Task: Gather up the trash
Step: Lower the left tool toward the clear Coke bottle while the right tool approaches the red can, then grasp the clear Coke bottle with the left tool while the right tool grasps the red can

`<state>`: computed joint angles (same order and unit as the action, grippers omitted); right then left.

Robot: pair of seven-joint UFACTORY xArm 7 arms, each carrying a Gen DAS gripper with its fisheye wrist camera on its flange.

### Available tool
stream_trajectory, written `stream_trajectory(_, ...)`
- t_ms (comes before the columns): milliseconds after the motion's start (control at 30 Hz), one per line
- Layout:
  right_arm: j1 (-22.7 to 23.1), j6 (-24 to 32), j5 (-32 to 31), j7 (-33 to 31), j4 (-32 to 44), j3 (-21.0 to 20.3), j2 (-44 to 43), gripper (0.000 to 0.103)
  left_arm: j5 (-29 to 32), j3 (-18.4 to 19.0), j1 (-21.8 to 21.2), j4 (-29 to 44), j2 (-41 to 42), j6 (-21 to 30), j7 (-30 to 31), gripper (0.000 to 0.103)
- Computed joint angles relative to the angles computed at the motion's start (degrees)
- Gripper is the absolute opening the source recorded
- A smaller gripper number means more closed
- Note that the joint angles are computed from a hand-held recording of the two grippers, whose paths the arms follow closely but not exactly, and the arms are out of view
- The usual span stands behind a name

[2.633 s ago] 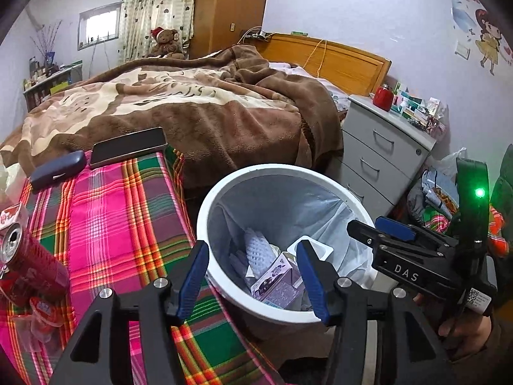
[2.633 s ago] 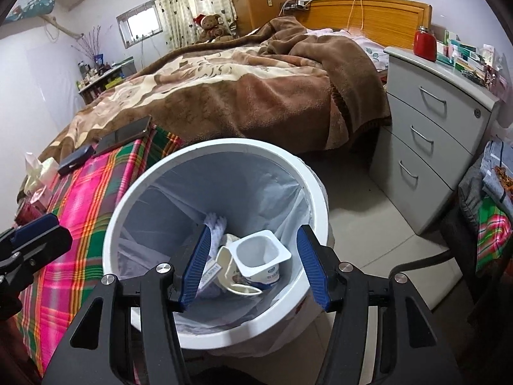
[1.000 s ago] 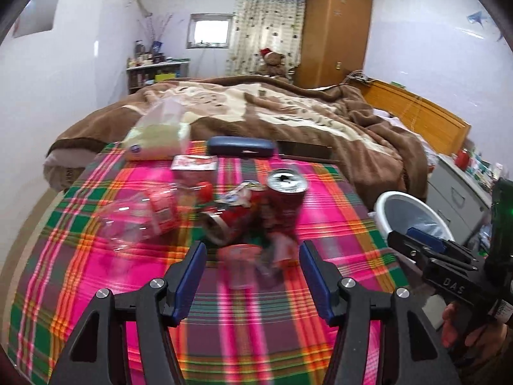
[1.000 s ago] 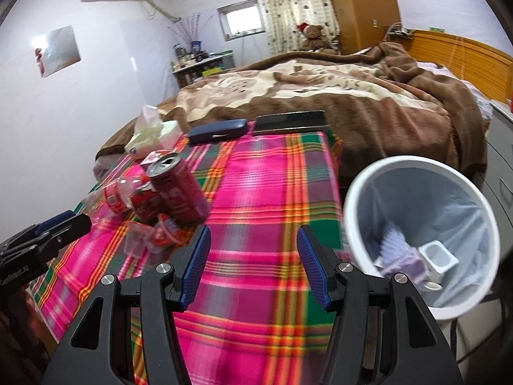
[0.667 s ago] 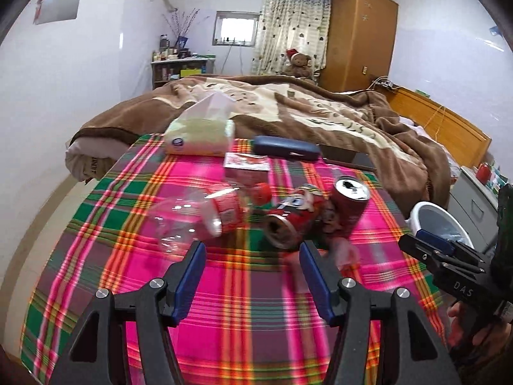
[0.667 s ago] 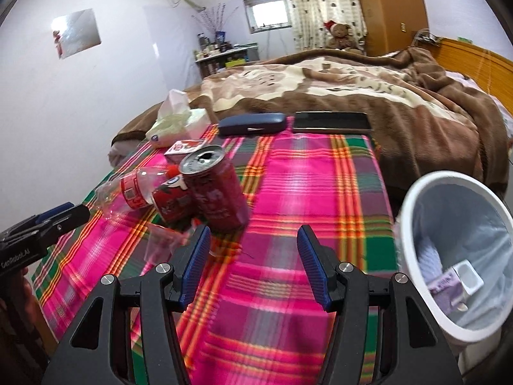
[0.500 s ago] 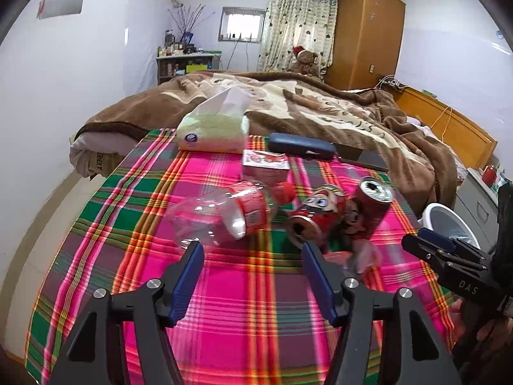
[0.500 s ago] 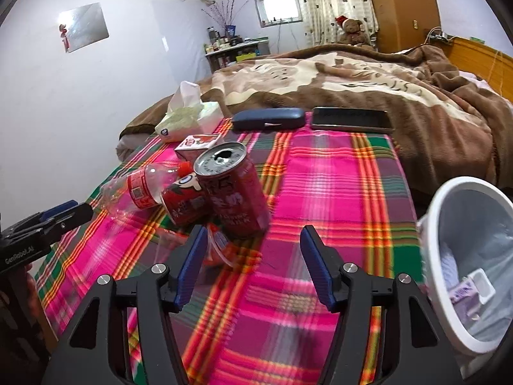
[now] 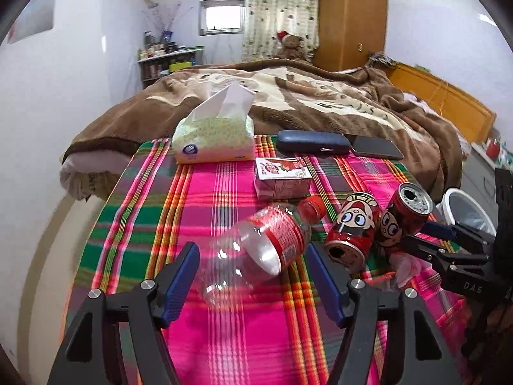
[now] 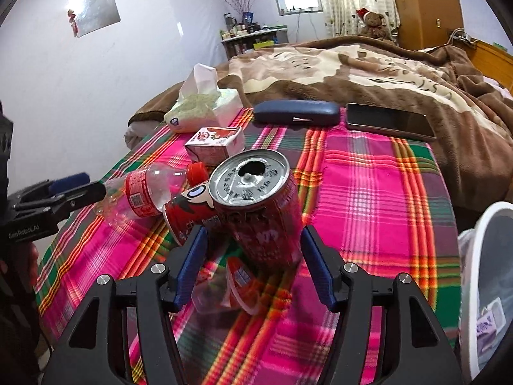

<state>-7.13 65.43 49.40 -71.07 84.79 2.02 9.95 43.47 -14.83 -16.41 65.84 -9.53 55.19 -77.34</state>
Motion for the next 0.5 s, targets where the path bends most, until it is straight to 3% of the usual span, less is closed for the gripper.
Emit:
stream_trajectory(167,0.7,-2.25,-0.75,0.27,0.55,0.45,0.67,0.063,-4.95,2.6,0.7,0.08,1.26,-5.06,8.31,0.069)
stream_trajectory(367,0.85,-2.41,-1.88,0.9,2.11,1.01,2.02,0.063,-10.68,4.33,1.35,1.38,3.66,-7.5,16.66,0.069)
stream_trajectory(500,1.02,-3.24,-2.3,1.0,2.39,1.45,2.45,0.063,-11.75,4.45,1.11,3.07,5.51,-6.2,20.61,0.069)
